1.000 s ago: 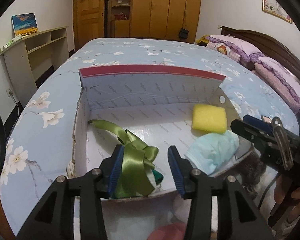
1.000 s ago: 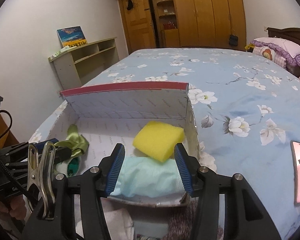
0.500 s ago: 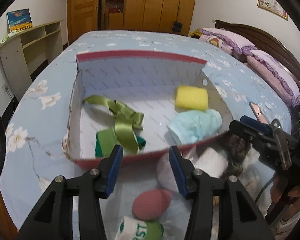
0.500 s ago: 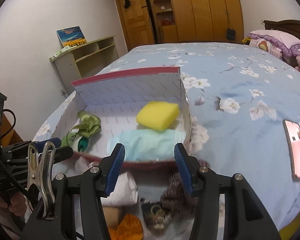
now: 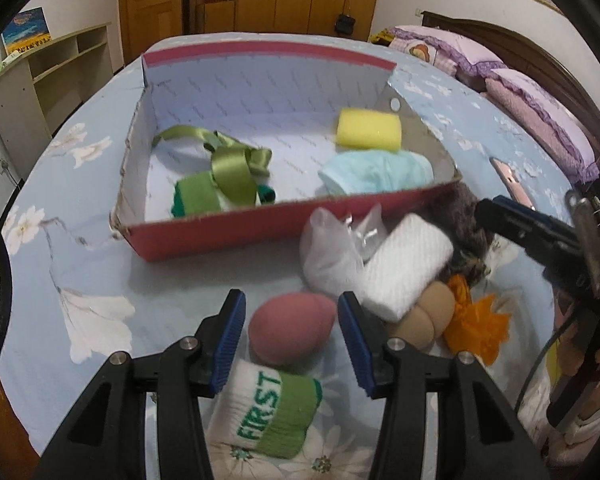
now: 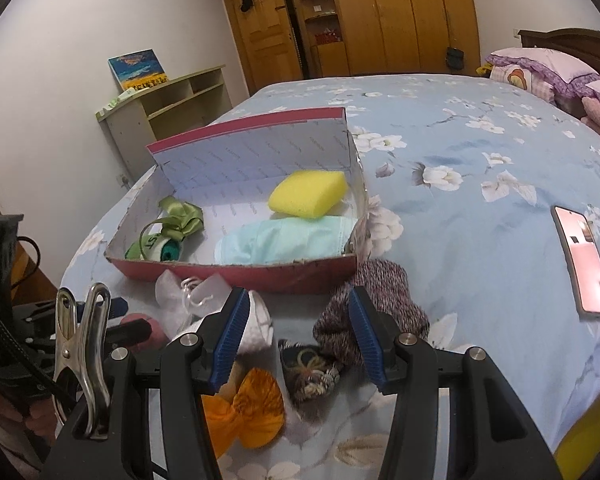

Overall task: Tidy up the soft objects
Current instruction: 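Move the left tool to the pink egg sponge while the right tool approaches the white towel, then close the left tool on the pink egg sponge while the right tool grasps the white towel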

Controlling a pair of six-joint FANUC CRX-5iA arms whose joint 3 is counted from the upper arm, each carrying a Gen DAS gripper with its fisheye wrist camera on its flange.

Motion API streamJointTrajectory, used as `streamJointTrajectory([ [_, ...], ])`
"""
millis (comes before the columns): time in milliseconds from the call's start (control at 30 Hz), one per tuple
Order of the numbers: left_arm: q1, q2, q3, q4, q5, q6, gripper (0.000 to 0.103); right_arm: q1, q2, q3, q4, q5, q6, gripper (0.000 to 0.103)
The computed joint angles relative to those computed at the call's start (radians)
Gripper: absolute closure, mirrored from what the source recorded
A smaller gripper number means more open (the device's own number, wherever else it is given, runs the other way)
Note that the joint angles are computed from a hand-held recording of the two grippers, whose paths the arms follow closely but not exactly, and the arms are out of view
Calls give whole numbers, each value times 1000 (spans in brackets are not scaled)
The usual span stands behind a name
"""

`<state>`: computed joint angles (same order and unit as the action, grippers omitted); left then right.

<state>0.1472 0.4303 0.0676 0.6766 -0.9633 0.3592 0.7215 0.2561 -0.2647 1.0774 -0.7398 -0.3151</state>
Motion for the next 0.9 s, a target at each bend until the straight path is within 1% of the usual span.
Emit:
streamJointTrajectory([
  [67, -3, 2, 1, -14, 0, 6, 52, 4, -6, -12, 6, 6, -19, 50],
  [167, -8, -9, -21, -18, 37, -5, 52, 9, -11, -18, 3, 10, -29, 50],
  [400, -18, -9, -38, -14, 78, -9, 52, 17, -13, -25, -8, 26, -31, 50],
  [567, -20, 0, -32, -21, 80, 2, 48, 19, -5, -15, -24, 35, -18, 50],
  [667, -19, 10, -17, -24, 64, 24, 48, 20, 1, -6, -43, 41, -5, 50],
  [767, -17, 15, -14, -18, 57, 26, 48, 12, 2, -6, -52, 80, -5, 50],
  [833, -13, 11, -27, 1, 60, 6, 48, 11, 10, 5, -65, 91, 14, 50],
  [900, -6, 9, -38, 33, 51, -20, 55, 10, 21, 20, -80, 98, 44, 50],
])
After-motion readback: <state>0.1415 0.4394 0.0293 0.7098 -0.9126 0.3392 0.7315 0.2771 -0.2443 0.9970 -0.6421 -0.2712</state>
